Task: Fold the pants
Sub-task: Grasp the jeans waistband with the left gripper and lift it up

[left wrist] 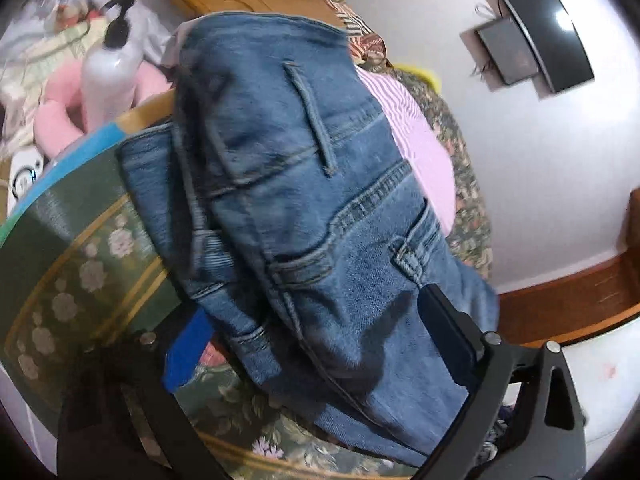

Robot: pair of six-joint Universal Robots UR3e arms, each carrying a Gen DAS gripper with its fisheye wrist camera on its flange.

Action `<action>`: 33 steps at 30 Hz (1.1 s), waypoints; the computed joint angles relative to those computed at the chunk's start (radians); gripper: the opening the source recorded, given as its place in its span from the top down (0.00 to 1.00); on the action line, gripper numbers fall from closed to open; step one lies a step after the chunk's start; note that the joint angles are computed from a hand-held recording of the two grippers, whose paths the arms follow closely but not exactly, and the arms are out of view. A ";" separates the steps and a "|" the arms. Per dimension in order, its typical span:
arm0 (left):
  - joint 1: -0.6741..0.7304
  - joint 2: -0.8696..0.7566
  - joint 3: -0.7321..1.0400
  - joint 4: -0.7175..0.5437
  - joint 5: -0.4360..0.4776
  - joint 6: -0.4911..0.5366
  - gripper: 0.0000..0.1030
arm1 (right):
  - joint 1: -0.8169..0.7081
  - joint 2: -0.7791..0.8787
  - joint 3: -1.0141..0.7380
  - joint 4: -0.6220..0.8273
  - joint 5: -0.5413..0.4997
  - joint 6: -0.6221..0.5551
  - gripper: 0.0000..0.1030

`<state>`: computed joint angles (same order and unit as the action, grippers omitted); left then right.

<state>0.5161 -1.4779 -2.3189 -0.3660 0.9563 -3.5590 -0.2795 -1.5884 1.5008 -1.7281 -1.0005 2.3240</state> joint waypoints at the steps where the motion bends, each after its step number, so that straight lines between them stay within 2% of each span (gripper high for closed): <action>1: -0.031 -0.033 0.035 0.008 0.026 -0.003 0.04 | -0.001 -0.001 0.006 -0.002 0.002 -0.004 0.46; 6: -0.084 -0.169 0.122 0.105 0.072 -0.089 0.05 | -0.007 0.007 0.001 0.009 0.015 -0.012 0.46; 9: -0.105 -0.182 0.154 0.092 0.105 -0.099 0.08 | -0.007 0.006 0.003 0.006 0.015 -0.013 0.46; 15: -0.007 -0.166 0.099 0.119 -0.018 -0.083 0.16 | -0.016 0.007 -0.004 0.027 0.028 -0.029 0.46; 18: -0.008 -0.161 0.101 0.116 0.010 -0.075 0.37 | -0.019 0.003 0.007 0.015 0.035 -0.012 0.46; 19: -0.026 -0.161 0.118 0.104 0.048 -0.079 0.51 | -0.023 -0.002 0.013 0.010 0.040 -0.003 0.46; 20: -0.027 -0.157 0.124 0.088 0.053 -0.056 0.54 | -0.027 -0.007 0.016 0.010 0.047 0.006 0.46; 22: -0.027 -0.138 0.126 0.066 0.058 -0.016 0.59 | -0.038 -0.017 0.013 0.023 0.058 0.022 0.47; 25: -0.072 -0.115 0.172 0.019 0.126 0.040 0.64 | -0.064 -0.047 0.006 0.046 0.067 0.024 0.48; 29: -0.132 -0.079 0.213 -0.016 0.214 0.088 0.67 | -0.140 -0.111 0.016 0.086 0.087 0.013 0.48; 33: -0.144 0.000 0.193 -0.045 0.246 0.137 0.69 | -0.261 -0.188 0.044 0.139 0.088 -0.005 0.48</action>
